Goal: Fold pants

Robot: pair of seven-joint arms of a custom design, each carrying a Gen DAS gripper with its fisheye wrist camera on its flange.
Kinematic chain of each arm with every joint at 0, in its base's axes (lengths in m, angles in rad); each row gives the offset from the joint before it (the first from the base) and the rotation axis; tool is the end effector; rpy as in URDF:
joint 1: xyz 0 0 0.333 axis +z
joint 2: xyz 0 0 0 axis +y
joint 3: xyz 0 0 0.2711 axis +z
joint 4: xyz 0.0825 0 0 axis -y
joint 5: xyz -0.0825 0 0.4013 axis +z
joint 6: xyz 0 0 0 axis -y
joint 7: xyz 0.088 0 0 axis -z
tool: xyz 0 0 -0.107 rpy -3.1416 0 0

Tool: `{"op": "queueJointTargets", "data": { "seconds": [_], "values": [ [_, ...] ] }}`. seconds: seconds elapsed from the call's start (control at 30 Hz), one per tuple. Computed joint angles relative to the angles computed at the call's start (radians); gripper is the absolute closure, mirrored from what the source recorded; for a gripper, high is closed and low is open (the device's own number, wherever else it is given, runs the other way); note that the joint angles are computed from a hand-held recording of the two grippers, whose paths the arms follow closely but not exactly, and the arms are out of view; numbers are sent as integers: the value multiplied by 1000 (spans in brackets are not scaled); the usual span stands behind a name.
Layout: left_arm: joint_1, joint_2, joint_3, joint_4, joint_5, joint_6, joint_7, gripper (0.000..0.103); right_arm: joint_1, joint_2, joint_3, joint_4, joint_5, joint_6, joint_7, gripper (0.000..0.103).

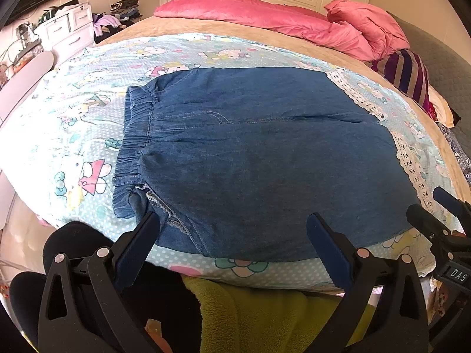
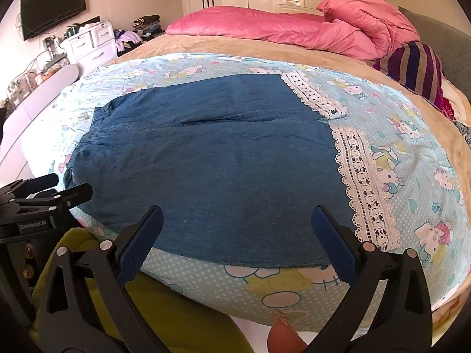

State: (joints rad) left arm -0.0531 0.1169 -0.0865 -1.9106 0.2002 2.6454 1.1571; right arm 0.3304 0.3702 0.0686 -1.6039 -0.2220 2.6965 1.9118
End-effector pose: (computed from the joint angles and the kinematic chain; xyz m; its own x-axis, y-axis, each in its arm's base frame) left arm 0.6368 -0.0932 0.4533 0.1079 -0.9915 0.0730 -0.8000 -0.1302 -0.5857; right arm 0.6564 0.2779 0.4521 0.2247 -0.9733 -0.0480 -0.7312 -0.1358 -0.6686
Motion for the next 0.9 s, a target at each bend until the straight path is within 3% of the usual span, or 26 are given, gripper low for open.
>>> {"op": "queueJointTargets", "data": {
  "seconds": [0.9],
  "values": [
    [5,-6,-1,-4,-7,-7,-4,4,1,14,4,24,7,-16,-22,8]
  ]
}}
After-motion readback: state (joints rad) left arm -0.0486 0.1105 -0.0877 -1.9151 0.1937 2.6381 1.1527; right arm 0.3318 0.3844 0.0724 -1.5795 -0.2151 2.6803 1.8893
